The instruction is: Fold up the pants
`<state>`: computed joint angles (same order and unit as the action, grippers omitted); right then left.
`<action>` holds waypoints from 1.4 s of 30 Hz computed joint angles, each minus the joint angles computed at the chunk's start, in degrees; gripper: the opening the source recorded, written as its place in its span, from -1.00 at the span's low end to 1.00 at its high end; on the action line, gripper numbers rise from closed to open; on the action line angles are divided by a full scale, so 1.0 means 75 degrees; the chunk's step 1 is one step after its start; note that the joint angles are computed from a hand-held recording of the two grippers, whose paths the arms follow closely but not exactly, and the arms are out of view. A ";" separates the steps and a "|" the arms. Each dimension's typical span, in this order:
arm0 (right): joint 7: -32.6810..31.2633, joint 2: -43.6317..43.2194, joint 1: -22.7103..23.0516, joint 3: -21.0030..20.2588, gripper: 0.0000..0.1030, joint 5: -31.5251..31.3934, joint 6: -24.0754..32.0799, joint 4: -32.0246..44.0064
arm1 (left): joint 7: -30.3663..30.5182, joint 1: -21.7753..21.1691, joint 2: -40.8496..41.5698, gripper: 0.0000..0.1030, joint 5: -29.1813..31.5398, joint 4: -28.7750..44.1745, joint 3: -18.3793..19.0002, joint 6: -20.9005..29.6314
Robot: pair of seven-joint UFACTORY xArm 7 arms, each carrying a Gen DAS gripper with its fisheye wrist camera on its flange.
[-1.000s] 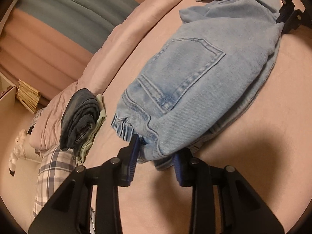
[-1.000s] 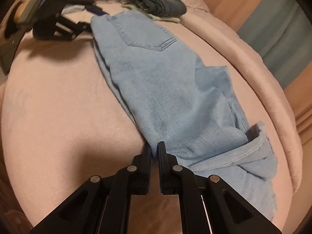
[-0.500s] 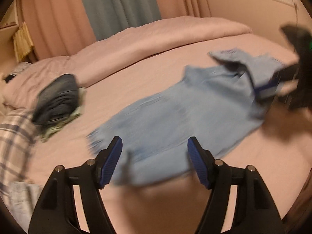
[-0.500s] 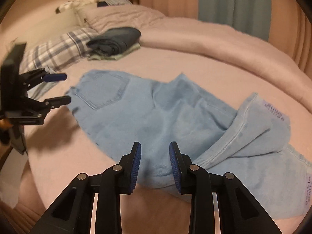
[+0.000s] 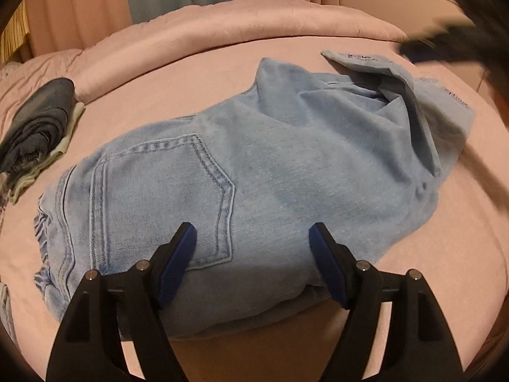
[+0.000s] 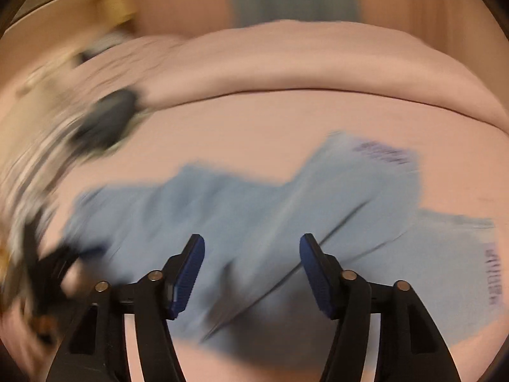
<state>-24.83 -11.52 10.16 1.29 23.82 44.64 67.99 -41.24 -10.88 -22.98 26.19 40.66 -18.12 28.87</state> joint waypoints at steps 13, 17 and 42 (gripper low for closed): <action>0.4142 0.4821 0.2558 -0.2335 -0.63 -0.3746 0.2358 0.5340 | -0.0132 0.0035 -0.0123 0.49 0.0013 -0.0181 0.0020 -0.0209; 0.3605 0.3975 0.2068 -0.2045 -0.85 -0.2830 0.1645 0.4562 | -0.0225 0.0086 -0.0088 0.50 -0.0012 -0.0032 -0.0089 0.0081; 0.0811 -0.1921 0.0199 -0.3972 -0.30 0.2448 -0.0967 -0.2981 | -0.0609 -0.0648 0.0031 0.55 -0.0551 0.0907 0.0069 0.1980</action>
<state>-18.75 -25.93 11.65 -28.49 42.18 37.39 45.63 -45.81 -15.74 -22.75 22.06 47.46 -17.61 43.73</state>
